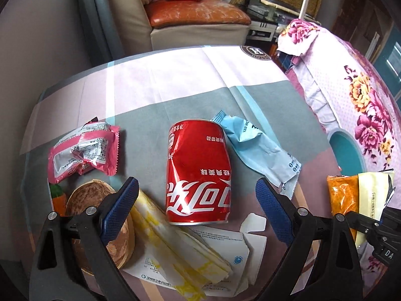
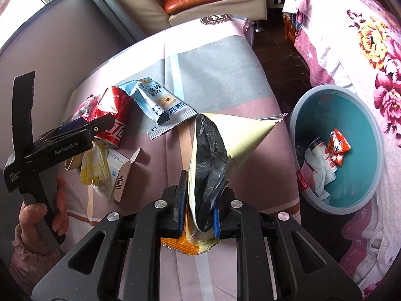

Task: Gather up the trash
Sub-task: 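Grasp the yellow snack bag with right gripper while left grasps the Coca-Cola can, then carry the can over the teal bin and open left gripper while right drops the snack bag in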

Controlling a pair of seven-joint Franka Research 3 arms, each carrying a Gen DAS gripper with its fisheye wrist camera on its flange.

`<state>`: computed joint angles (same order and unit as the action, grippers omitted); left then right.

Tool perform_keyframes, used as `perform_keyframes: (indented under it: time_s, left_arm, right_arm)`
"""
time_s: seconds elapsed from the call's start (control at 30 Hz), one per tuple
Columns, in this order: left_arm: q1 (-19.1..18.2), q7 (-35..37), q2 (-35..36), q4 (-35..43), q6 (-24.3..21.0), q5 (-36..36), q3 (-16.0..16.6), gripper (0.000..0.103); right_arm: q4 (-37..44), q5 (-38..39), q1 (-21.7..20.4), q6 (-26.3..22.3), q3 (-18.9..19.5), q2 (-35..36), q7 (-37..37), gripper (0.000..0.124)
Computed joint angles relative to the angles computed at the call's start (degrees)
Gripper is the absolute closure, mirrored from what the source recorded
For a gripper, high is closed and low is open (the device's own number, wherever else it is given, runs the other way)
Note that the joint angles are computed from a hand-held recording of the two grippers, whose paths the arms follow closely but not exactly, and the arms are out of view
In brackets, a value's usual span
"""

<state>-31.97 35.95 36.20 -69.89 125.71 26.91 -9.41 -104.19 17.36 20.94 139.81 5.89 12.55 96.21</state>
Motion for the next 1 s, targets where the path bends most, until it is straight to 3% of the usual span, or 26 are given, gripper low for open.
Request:
perform_keyframes:
  time_s: [0.1, 0.17, 0.2, 0.23, 0.43, 0.67, 1.0]
  left_arm:
    - [-0.3, 1.1, 3.3, 4.4, -2.6, -0.5, 0.3, 0.012]
    - [-0.1, 1.8, 4.6, 5.8, -3.3, -1.4, 0.3, 0.023]
    - [0.0, 2.0, 5.0, 6.1, -3.7, -1.9, 0.2, 0.042]
    - [-0.1, 1.9, 5.4, 6.5, -4.1, -2.1, 0.4, 0.043]
    - [-1.0, -2.8, 1.4, 1.1, -2.0, -0.1, 1.2, 0.043]
    - [-0.8, -6.7, -5.0, -6.5, 2.5, 1.7, -0.4, 0.043]
    - [-4.2, -3.5, -2.1, -0.4, 2.6, 2.1, -2.3, 0.043]
  right_arm:
    - [1.0, 0.6, -0.5, -0.1, -0.1, 1.1, -0.5, 0.108]
    - [1.7, 1.5, -0.8, -0.3, -0.1, 1.8, -1.1, 0.108]
    - [1.9, 1.8, -0.9, -0.4, 0.0, 2.1, -1.4, 0.108]
    - [2.2, 2.0, -1.0, -0.5, 0.0, 2.4, -1.5, 0.108]
    - [2.1, 3.4, -1.4, -0.4, 0.0, 2.7, -2.5, 0.108]
    - [-0.7, 4.2, -1.5, 1.5, -0.1, 0.3, -2.9, 0.108]
    - [-7.6, 4.9, -2.6, 5.3, -0.9, -5.3, -2.1, 0.108]
